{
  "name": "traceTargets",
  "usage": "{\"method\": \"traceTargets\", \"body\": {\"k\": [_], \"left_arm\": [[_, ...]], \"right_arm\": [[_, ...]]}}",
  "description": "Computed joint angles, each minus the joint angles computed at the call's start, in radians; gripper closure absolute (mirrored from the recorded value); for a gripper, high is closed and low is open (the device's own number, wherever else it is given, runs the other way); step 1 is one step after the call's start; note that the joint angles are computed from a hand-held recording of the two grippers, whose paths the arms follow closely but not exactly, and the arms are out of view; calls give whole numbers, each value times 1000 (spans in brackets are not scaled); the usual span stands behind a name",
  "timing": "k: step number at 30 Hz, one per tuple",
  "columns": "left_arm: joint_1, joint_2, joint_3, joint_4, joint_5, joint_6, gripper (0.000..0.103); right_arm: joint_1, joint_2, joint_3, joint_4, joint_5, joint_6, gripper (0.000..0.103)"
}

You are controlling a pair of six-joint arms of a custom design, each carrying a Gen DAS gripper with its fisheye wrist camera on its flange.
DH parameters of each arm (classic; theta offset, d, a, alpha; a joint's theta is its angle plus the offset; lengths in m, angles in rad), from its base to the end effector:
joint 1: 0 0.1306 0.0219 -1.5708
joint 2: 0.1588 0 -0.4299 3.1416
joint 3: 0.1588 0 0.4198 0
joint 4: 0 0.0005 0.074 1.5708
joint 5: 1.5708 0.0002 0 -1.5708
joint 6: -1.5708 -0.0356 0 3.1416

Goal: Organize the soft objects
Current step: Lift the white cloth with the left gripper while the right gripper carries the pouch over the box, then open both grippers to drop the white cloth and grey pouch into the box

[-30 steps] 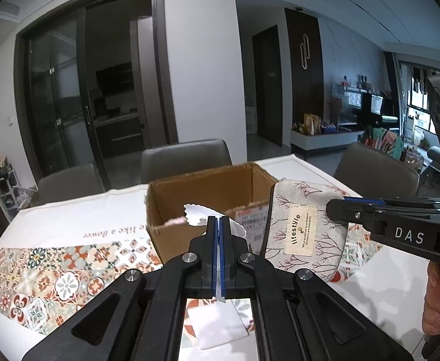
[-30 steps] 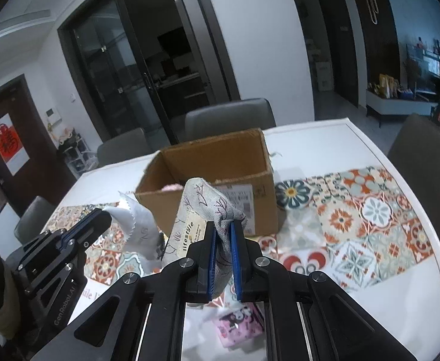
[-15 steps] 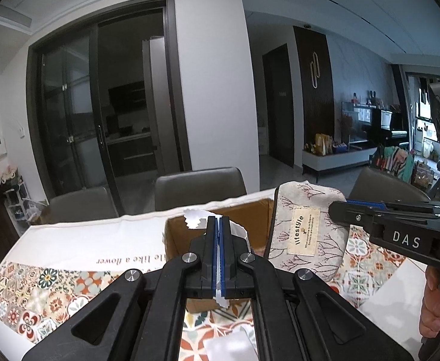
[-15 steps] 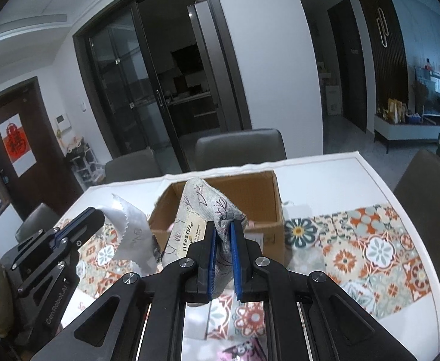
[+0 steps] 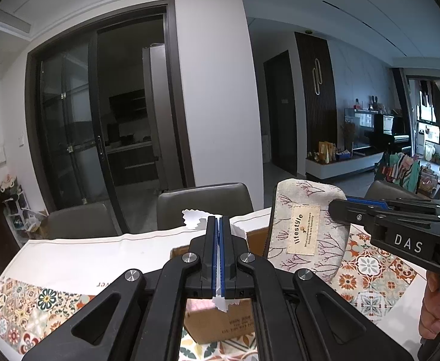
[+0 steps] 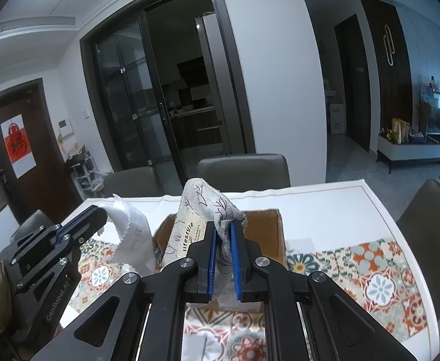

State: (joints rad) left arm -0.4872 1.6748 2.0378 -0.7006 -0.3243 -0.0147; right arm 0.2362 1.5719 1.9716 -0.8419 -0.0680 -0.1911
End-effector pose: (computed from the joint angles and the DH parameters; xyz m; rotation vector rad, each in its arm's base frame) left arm 0.5597 -0.2842 0.6589 0.2554 1.8728 -0.0129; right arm 0.5595 0.1366 0.6713 -0.0894 2.0264 0.3395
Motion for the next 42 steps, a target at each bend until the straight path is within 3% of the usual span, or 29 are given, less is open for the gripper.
{"method": "traceTargets", "body": {"k": [12, 36, 42], "left_arm": [[39, 117, 141, -74, 52, 7, 100], [86, 394, 522, -410, 161, 85, 99], [92, 417, 560, -454, 184, 102, 84]], "right_arm": [[-4, 120, 143, -41, 15, 31, 92], [-21, 369, 421, -314, -26, 50, 92], [-23, 422, 496, -383, -39, 55, 86]]}}
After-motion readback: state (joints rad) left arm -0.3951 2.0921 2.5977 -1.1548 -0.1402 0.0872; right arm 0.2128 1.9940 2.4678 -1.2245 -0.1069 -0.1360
